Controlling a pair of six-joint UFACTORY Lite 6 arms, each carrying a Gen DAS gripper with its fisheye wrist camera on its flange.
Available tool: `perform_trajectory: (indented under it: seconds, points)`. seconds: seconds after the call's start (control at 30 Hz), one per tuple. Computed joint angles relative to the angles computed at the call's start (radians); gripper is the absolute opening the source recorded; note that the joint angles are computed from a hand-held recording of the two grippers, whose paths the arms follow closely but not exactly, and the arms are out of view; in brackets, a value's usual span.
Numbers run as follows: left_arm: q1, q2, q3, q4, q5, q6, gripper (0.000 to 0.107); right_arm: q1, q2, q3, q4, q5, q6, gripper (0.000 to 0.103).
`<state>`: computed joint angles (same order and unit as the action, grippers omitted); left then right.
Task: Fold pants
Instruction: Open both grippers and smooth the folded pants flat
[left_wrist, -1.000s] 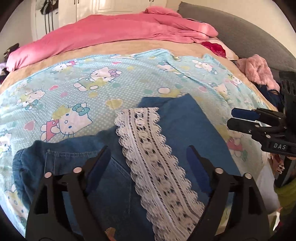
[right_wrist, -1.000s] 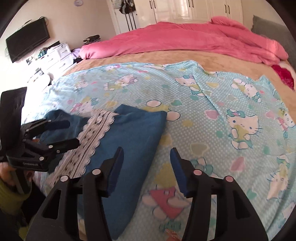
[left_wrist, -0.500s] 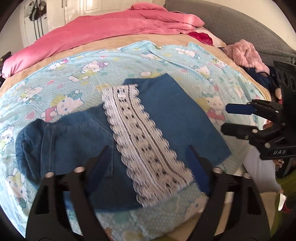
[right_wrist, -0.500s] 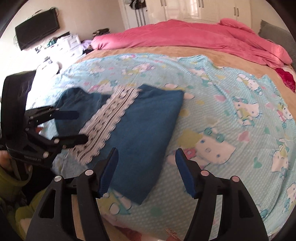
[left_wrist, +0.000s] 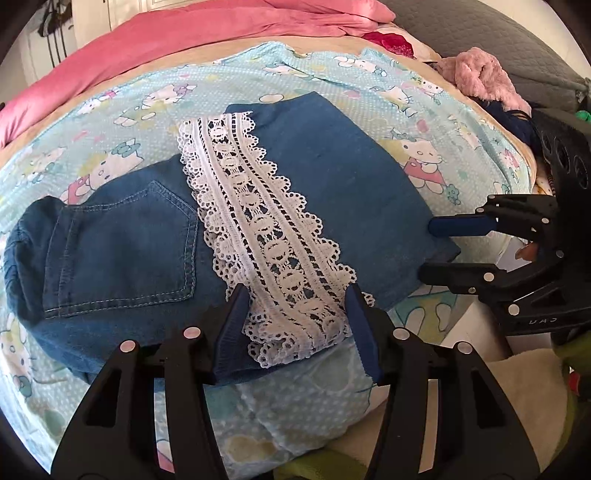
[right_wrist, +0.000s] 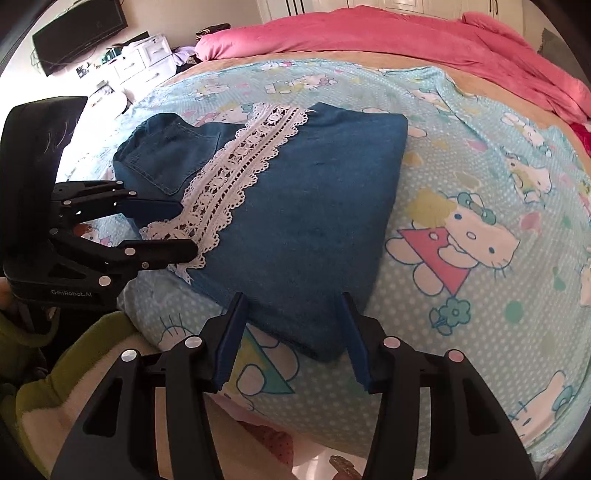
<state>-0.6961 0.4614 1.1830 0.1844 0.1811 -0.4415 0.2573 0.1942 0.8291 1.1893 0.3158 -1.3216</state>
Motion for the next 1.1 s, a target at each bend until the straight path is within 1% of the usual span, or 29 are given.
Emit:
perform_trajectory:
  seconds: [0.1,0.23,0.27,0.33,0.37,0.4,0.43,0.5,0.53,0.57,0.63,0.7,0.73,0.8,0.83,0.87,1.0,1.1]
  points:
    - [0.0,-0.001,-0.002,0.004,-0.002,-0.006,0.047,-0.001,0.006,0.001,-0.001,0.0,-0.004,0.049]
    - [-0.009,-0.014,-0.006,0.074,0.004,-0.082,0.047,-0.014,-0.012,0.013,-0.052,0.017,0.048,0.048]
    - [-0.01,-0.018,-0.008,0.082,0.006,-0.091,0.047,-0.016,-0.025,0.011,-0.061,0.013,0.058,0.05]
    - [-0.011,-0.032,-0.017,0.103,0.007,-0.115,0.047,-0.024,-0.046,0.007,-0.07,0.014,0.071,0.05]
    - [-0.011,-0.04,-0.021,0.106,0.008,-0.119,0.048,-0.028,-0.056,0.003,-0.072,0.013,0.077,0.053]
    - [-0.011,-0.047,-0.026,0.111,0.008,-0.126,0.05,-0.032,-0.064,0.002,-0.074,0.011,0.083,0.056]
    - [-0.011,-0.057,-0.032,0.131,0.008,-0.149,0.054,-0.037,-0.071,0.001,-0.074,0.01,0.087,0.062]
    - [-0.014,-0.075,-0.041,0.182,0.012,-0.205,0.059,-0.046,-0.083,0.003,-0.065,0.01,0.089,0.065]
    - [-0.014,-0.087,-0.048,0.216,0.012,-0.24,0.062,-0.049,-0.089,0.005,-0.071,0.01,0.099,0.069]
    - [-0.014,-0.097,-0.052,0.236,0.015,-0.263,0.064,-0.048,-0.094,0.005,-0.078,0.004,0.109,0.076]
    - [-0.012,-0.117,-0.061,0.27,0.016,-0.3,0.071,-0.046,-0.107,0.003,-0.084,-0.005,0.123,0.077]
    - [-0.013,-0.133,-0.068,0.295,0.019,-0.327,0.076,-0.038,-0.112,0.006,-0.114,-0.02,0.161,0.082]
    - [-0.015,-0.14,-0.07,0.318,0.024,-0.35,0.079,-0.035,-0.115,0.006,-0.123,-0.029,0.175,0.089]
    - [-0.016,-0.149,-0.075,0.333,0.027,-0.367,0.08,-0.039,-0.128,0.003,-0.109,-0.035,0.172,0.091]
    - [-0.015,-0.153,-0.077,0.346,0.03,-0.385,0.084,-0.039,-0.13,0.004,-0.11,-0.037,0.175,0.093]
    - [-0.014,-0.157,-0.079,0.356,0.032,-0.398,0.085,-0.037,-0.134,0.006,-0.131,-0.047,0.201,0.095]
    - [-0.01,-0.181,-0.095,0.413,0.036,-0.459,0.093,-0.033,-0.144,0.017,-0.173,-0.057,0.252,0.095]
    - [-0.006,-0.201,-0.108,0.443,0.039,-0.492,0.093,-0.03,-0.146,0.032,-0.205,-0.059,0.288,0.095]
